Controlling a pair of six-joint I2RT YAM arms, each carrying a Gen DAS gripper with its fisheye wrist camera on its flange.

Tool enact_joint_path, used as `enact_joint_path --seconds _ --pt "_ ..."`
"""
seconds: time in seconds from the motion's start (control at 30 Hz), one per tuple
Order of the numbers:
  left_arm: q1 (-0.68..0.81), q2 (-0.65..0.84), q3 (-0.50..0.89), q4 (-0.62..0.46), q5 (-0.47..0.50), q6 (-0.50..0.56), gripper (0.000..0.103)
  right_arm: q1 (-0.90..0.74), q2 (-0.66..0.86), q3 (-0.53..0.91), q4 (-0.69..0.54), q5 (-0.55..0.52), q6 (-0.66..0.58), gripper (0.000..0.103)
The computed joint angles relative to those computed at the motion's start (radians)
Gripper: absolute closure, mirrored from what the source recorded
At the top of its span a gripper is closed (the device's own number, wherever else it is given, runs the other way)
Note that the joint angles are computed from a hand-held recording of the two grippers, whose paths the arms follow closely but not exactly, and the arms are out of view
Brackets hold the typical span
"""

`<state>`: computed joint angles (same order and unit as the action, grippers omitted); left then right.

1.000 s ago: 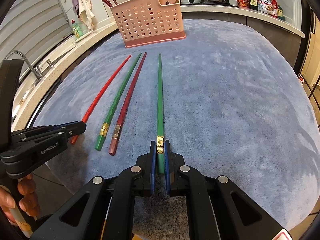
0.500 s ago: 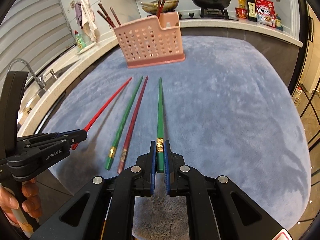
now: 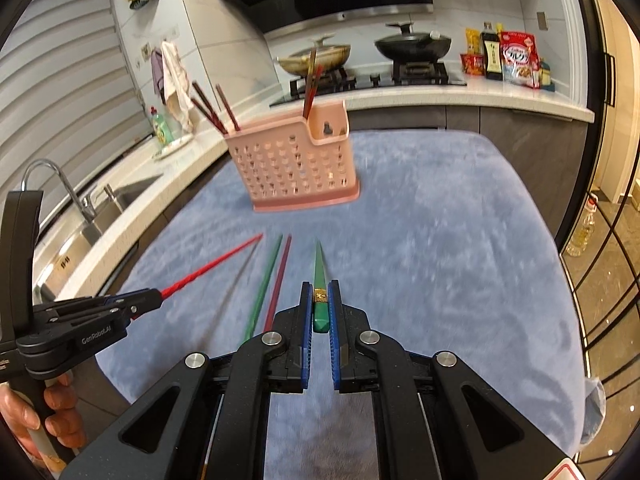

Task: Organize utensils
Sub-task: 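Lift and carry both chopsticks with both tools, lowering them into the pink holder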

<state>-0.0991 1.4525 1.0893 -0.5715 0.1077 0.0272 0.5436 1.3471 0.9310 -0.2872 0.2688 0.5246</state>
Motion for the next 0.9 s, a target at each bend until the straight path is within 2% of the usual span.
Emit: enact_joint_path --seconds 0.4,0.9 --pt "0.007 0.015 0.125 -0.026 0.018 0.007 0.096 -0.083 -0.004 0.110 -0.009 -0.022 -0.052 0.096" --pt "0.039 0.138 0.407 -0.076 0.064 -0.006 0.096 -0.151 0.060 0.255 0.021 -0.096 -0.094 0.096"
